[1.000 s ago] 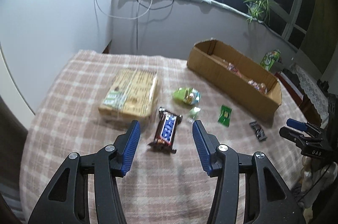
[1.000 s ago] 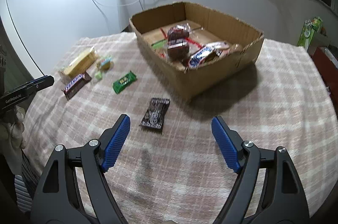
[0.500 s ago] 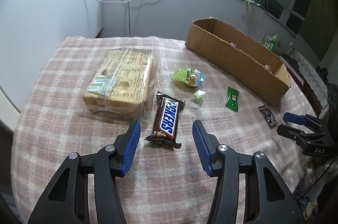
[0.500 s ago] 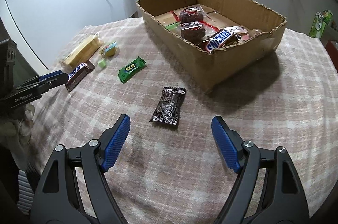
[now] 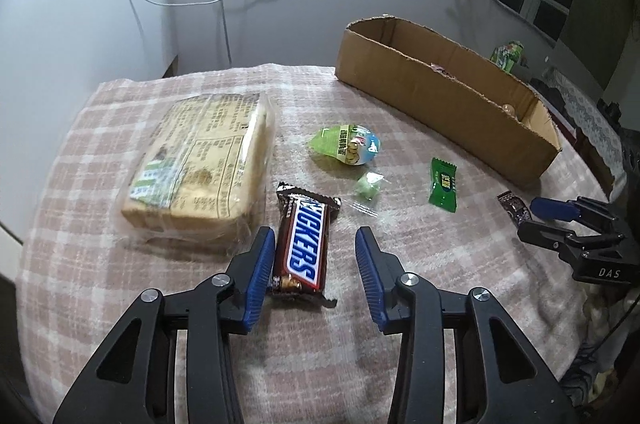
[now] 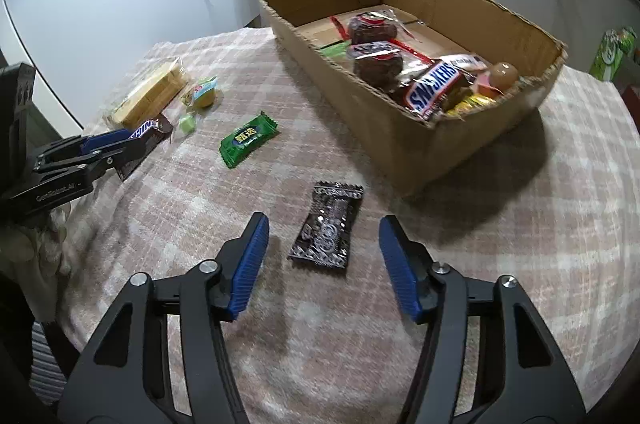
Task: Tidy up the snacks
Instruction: 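Grasp the dark wrapped candy with the right tool while the left tool grasps a Snickers bar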
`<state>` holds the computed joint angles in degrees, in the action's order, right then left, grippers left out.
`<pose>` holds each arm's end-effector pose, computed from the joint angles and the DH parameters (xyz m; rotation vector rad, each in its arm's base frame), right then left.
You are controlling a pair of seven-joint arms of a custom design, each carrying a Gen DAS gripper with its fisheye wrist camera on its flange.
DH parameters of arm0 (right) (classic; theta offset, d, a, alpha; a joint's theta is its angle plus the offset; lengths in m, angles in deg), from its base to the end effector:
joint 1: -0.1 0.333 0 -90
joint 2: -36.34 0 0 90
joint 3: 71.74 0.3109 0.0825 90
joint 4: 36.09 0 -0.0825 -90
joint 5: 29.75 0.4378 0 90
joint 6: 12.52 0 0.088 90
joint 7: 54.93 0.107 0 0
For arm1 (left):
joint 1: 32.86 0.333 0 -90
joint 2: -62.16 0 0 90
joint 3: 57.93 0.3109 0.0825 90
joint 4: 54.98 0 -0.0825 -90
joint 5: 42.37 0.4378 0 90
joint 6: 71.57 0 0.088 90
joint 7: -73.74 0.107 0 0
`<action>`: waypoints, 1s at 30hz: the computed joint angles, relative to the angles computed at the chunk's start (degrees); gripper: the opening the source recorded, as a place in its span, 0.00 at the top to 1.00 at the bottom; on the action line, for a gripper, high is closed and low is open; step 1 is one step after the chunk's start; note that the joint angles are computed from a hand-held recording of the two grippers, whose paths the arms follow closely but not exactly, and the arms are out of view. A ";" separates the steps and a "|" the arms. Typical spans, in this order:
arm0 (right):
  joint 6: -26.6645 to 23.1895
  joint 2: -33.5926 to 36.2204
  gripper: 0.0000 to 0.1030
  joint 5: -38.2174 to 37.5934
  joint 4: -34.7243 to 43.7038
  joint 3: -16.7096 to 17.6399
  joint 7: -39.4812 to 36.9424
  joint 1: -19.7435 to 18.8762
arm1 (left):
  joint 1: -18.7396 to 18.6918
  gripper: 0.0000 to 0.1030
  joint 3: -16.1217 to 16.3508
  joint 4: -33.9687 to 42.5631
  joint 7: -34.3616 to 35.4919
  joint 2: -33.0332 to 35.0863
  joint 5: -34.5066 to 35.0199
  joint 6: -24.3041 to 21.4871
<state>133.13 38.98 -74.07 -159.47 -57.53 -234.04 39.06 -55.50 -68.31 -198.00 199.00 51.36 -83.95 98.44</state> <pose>0.3629 0.4979 0.3760 -1.7460 1.9013 -0.4252 0.4658 -0.2486 0.3773 -1.3756 2.3861 -0.9528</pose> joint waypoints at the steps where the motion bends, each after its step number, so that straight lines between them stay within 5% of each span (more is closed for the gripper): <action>1: -0.40 0.34 0.43 0.04 0.43 0.04 -0.56 0.05 | 0.30 0.61 -0.32 0.28 -0.56 0.43 0.88 0.08; 9: -6.69 3.70 0.54 0.15 5.15 -0.18 -5.74 1.83 | 2.12 0.67 -1.96 2.29 -4.37 3.56 6.17 -0.52; 14: -9.00 3.86 0.74 0.26 5.80 -0.42 -6.35 2.45 | 1.87 0.74 -1.65 2.73 -3.15 3.93 4.54 -0.51; 30: -7.46 1.82 0.75 -0.37 3.94 0.09 -4.88 2.51 | 0.68 0.74 -0.86 0.71 -1.66 1.50 1.23 0.46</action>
